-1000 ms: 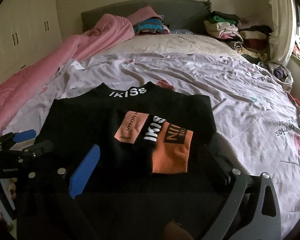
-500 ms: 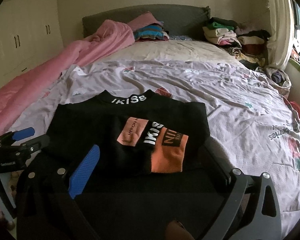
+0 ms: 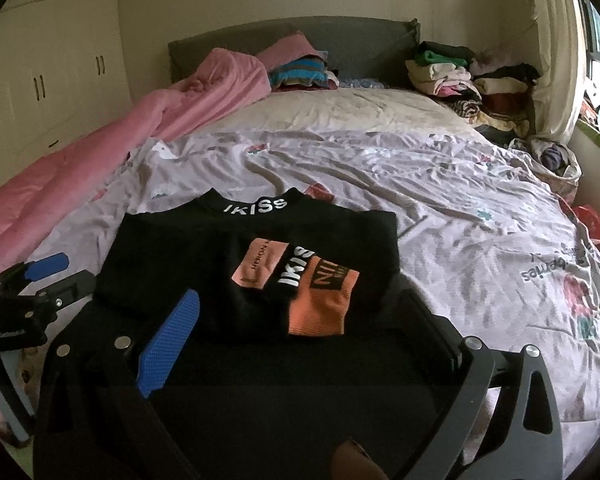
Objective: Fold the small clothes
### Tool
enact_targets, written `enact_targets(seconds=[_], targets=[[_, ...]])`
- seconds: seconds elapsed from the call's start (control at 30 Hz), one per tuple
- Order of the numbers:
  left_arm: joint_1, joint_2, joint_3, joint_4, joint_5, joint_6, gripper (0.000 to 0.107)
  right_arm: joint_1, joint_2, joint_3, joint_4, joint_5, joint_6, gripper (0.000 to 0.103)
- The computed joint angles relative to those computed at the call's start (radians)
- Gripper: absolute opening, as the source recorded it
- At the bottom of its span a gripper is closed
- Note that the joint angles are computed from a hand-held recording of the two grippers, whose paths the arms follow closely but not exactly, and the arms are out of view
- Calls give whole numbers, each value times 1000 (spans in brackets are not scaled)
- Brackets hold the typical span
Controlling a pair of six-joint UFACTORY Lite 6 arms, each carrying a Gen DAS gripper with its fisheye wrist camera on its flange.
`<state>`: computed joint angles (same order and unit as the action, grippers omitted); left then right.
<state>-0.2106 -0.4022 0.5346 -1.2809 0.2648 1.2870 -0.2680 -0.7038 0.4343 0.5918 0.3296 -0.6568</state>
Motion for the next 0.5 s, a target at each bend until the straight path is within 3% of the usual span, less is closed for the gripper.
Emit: enact_targets(seconds=[0.5], targets=[[-38,-173,-71,483,7,-509,93,-278,-142,-6,198,262,-295,98]])
